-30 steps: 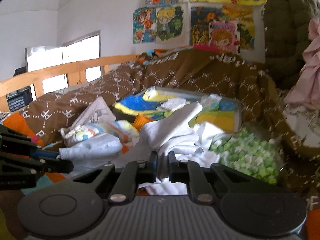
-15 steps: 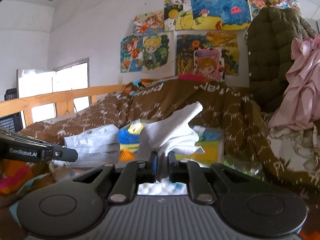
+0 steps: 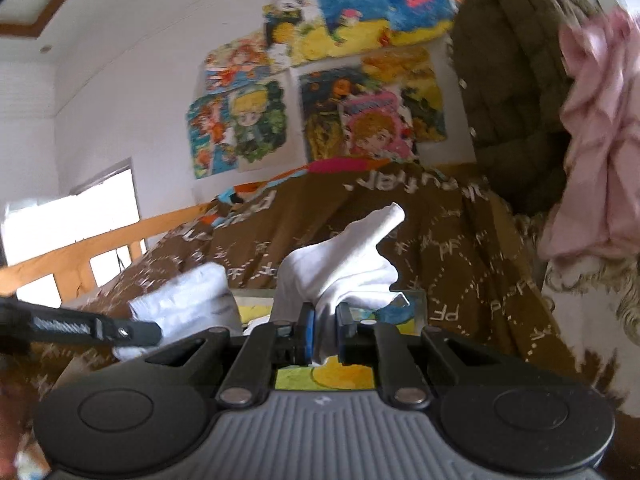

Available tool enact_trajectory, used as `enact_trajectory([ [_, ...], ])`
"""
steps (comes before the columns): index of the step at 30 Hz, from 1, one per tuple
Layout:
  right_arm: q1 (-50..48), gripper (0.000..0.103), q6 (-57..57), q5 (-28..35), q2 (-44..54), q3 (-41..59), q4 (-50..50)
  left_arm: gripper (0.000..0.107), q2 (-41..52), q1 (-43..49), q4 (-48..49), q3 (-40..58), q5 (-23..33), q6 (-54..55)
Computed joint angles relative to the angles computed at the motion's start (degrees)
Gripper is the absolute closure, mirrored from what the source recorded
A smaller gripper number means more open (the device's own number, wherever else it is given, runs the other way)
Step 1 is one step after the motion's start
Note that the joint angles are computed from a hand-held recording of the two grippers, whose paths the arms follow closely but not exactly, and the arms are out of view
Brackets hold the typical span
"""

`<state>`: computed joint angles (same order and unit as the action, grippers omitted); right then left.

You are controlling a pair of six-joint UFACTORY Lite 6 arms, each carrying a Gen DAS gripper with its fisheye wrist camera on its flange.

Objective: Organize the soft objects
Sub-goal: 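Carry the mask and towel over the grey tray and open both tools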

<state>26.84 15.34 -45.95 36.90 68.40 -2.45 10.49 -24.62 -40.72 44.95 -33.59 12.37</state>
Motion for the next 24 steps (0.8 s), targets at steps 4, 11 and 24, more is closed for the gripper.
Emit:
enact_trajectory([
  [4, -3.56, 0.091, 9.01, 4.52, 7.20, 9.57, -6.89, 0.095, 13.16, 2.56, 1.42, 14.59, 4.20, -0.04],
  [11, -5.40, 0.091, 16.96, 12.51, 12.51, 18.15, -14.01, 0.095, 28.45, 5.80, 2.66, 31.24, 11.21, -0.07],
  [24, -2.17, 0.087, 11.98, 22.90, 14.22, 22.61, -12.39, 0.094, 33.79, 9.04, 12.23, 35.40, 19.21, -10.78],
])
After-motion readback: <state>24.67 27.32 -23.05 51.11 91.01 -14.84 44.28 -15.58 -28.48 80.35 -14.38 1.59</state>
